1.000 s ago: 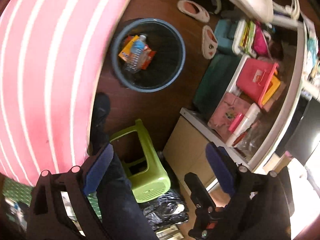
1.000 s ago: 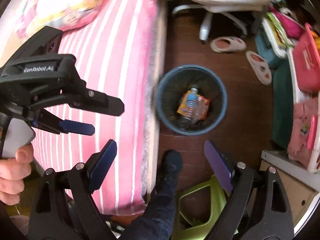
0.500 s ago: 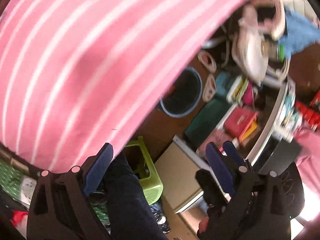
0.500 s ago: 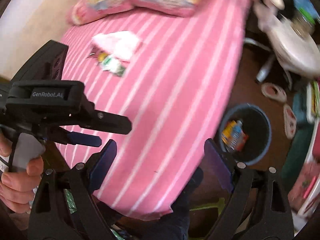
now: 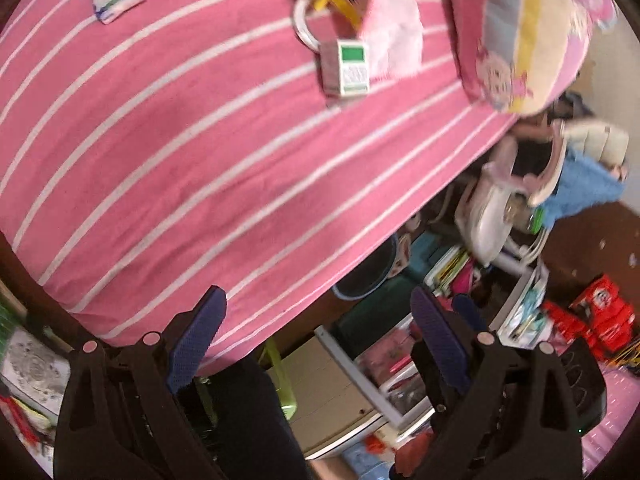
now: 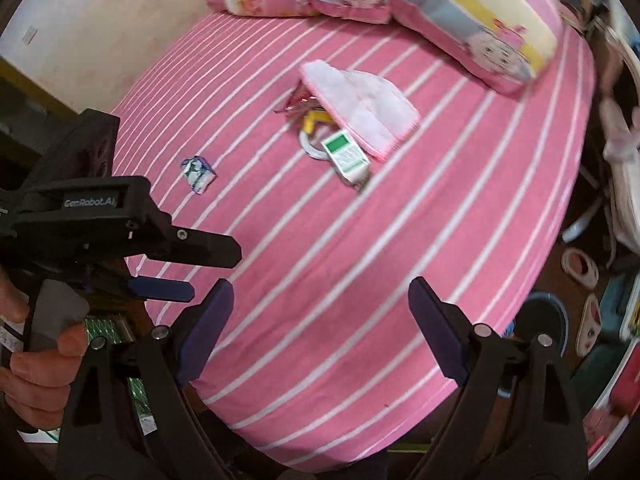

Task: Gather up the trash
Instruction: 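Move both tools back over the bed toward the tape roll and box, then grasp the white tape roll with the left tool while the right tool grasps the green-labelled box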

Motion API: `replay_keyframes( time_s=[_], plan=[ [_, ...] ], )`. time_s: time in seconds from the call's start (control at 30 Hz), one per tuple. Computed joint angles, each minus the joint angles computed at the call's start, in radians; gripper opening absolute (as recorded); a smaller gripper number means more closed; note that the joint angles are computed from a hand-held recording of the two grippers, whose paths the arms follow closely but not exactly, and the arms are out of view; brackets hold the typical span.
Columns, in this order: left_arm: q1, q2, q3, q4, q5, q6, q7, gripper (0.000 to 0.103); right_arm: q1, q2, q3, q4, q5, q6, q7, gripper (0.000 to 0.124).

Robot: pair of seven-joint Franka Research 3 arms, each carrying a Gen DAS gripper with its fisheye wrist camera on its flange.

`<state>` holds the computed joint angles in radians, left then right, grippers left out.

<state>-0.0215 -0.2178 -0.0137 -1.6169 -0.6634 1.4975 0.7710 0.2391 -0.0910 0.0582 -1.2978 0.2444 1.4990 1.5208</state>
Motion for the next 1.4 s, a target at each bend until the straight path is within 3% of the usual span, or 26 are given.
replay_keyframes(
  time_s=[0.13,0.2,0.3,0.53,0.8,1.0,1.03,1.1,1.13,1.27,1.4],
  plan=[
    [0.011,0.006,0.007,-0.032,-0.006,0.058,0.010,0.088,0.015,0.061,0.011,0.061,-0.008,-0.008,-0.009,0.088],
    [0.019,0.019,0.012,-0.046,-0.010,0.082,0.028,0.079,0.021,0.091,0.012,0.080,-0.011,-0.003,-0.019,0.088],
    [0.031,0.059,0.011,-0.051,-0.019,0.116,0.049,0.078,0.028,0.142,0.011,0.096,-0.018,0.015,-0.028,0.088],
    [0.076,0.235,-0.022,0.015,-0.019,0.202,0.121,0.077,0.036,0.267,0.001,0.130,-0.034,0.086,-0.043,0.088],
    [0.135,0.448,-0.085,0.170,0.060,0.249,0.150,0.071,0.055,0.427,0.000,0.203,-0.061,0.168,-0.122,0.088],
    [0.140,0.603,-0.134,0.348,0.171,0.187,0.131,0.058,0.070,0.519,-0.004,0.269,-0.074,0.185,-0.135,0.085],
    [0.135,0.624,-0.139,0.380,0.201,0.168,0.121,0.055,0.072,0.534,-0.004,0.283,-0.074,0.178,-0.133,0.082],
    [0.125,0.643,-0.145,0.419,0.254,0.138,0.097,0.047,0.073,0.559,-0.003,0.309,-0.068,0.158,-0.126,0.062],
    [0.120,0.649,-0.147,0.434,0.280,0.122,0.090,0.037,0.072,0.573,-0.002,0.325,-0.059,0.138,-0.119,0.057],
    [0.117,0.620,-0.152,0.406,0.325,0.132,0.097,0.019,0.073,0.544,-0.005,0.278,-0.050,0.151,-0.099,0.053],
    [0.129,0.554,-0.153,0.327,0.303,0.170,0.115,0.014,0.069,0.480,-0.001,0.205,-0.032,0.162,-0.086,0.051]
  ],
)
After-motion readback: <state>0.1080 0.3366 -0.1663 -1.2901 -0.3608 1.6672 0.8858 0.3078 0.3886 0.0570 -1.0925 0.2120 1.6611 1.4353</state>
